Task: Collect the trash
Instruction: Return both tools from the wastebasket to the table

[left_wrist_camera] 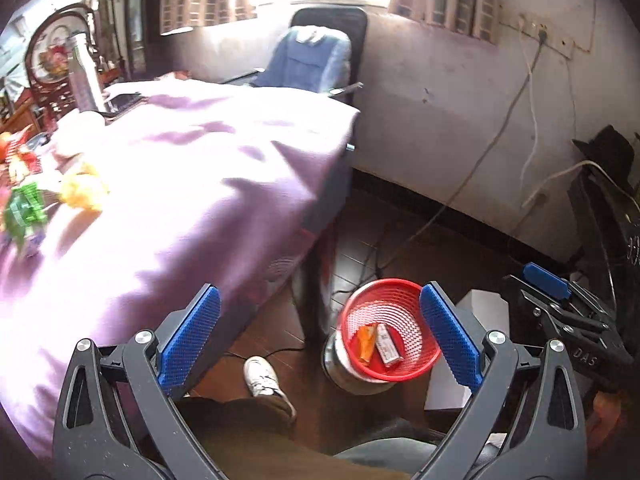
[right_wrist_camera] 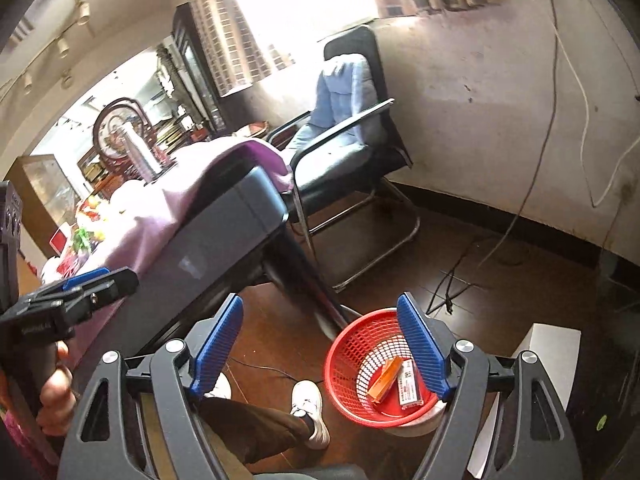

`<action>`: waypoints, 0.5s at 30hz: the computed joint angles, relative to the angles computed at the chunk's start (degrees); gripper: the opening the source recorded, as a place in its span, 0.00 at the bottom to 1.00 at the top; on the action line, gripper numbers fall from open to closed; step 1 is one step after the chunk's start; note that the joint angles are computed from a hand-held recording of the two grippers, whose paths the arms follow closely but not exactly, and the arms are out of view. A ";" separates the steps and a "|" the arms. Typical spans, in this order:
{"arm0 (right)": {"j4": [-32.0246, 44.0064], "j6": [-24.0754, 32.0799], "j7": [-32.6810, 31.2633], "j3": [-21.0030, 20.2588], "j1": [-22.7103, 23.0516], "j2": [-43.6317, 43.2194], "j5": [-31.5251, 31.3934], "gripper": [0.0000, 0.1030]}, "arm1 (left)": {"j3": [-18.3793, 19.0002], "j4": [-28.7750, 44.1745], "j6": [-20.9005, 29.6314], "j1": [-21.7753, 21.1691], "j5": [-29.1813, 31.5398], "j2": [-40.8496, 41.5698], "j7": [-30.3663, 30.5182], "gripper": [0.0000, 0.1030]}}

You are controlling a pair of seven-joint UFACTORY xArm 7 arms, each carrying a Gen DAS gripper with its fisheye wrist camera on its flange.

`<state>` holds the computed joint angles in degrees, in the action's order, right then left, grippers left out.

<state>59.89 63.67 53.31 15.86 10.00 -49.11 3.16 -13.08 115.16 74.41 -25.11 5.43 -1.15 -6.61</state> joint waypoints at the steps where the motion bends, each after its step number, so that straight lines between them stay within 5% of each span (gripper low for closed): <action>1: 0.83 0.08 -0.19 0.29 0.10 0.67 -0.07 0.77 | 0.51 -0.54 -0.28 0.49 0.10 -0.82 0.26 0.93; 15: 12.94 -1.21 -2.95 3.88 3.09 13.13 -1.64 0.80 | 7.74 3.04 0.48 14.66 7.05 -4.07 4.64 0.94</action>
<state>72.82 62.46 50.37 19.74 13.09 -35.97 1.52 -5.34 118.20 74.89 -10.45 12.48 -5.22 -1.98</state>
